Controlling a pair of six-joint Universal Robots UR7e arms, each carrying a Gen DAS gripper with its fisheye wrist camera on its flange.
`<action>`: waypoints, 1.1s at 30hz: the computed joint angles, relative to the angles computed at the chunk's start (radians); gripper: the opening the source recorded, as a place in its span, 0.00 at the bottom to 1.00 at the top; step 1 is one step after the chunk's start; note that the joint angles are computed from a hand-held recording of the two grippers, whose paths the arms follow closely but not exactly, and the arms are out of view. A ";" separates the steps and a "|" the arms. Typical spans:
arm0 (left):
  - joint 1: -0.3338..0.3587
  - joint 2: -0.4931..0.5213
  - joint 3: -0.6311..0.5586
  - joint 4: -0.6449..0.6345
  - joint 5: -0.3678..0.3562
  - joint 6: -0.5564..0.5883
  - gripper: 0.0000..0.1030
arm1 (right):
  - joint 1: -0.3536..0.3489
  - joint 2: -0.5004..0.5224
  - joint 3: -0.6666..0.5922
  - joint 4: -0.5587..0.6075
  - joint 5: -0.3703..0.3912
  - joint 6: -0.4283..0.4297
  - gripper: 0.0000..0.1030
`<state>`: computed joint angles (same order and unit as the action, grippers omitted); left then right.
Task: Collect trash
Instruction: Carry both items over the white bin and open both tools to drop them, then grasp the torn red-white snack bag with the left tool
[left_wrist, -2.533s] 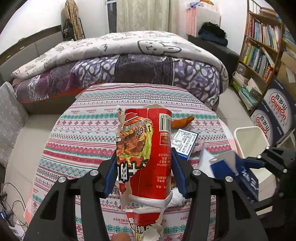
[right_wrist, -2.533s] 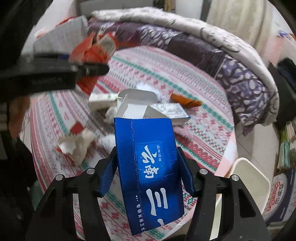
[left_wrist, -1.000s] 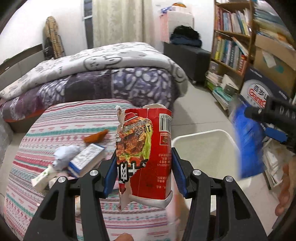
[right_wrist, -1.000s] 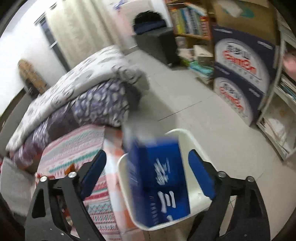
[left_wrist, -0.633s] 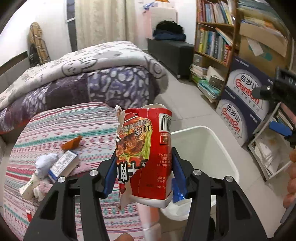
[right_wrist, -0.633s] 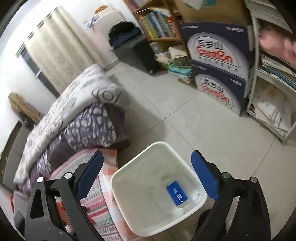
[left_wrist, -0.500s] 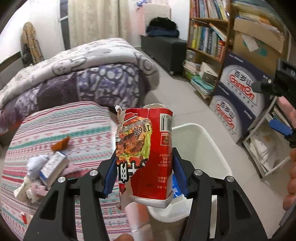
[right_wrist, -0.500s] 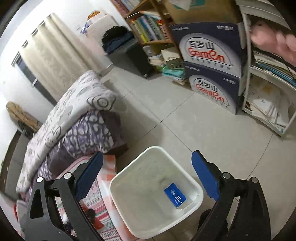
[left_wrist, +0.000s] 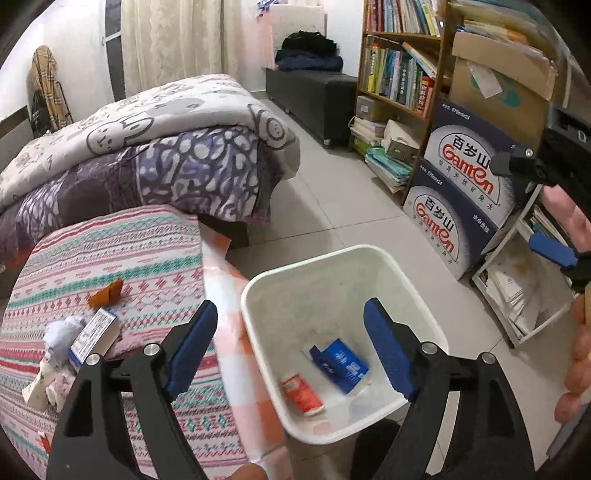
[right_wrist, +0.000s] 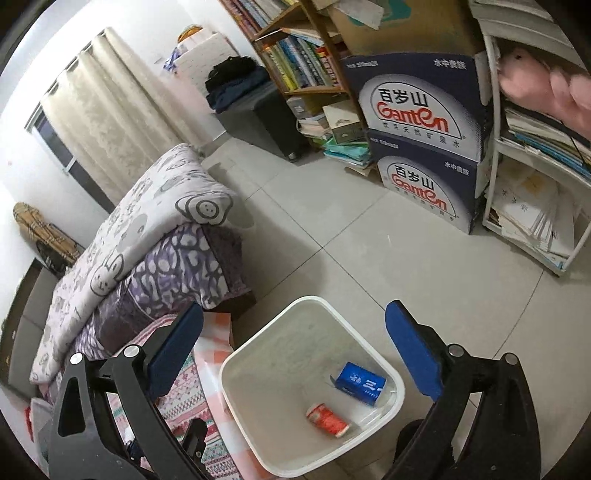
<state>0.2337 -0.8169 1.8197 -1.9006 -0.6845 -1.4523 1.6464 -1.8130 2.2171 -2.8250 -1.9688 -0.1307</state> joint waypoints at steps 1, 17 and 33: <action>-0.004 -0.006 0.006 0.012 -0.005 -0.016 0.77 | 0.004 0.002 0.002 -0.003 -0.005 -0.007 0.93; -0.118 -0.176 0.113 0.512 -0.153 -0.369 0.82 | 0.181 0.116 0.073 0.000 -0.116 -0.079 0.93; -0.194 -0.464 0.377 0.581 -0.578 -0.515 0.84 | 0.331 0.270 0.137 0.064 -0.176 -0.099 0.93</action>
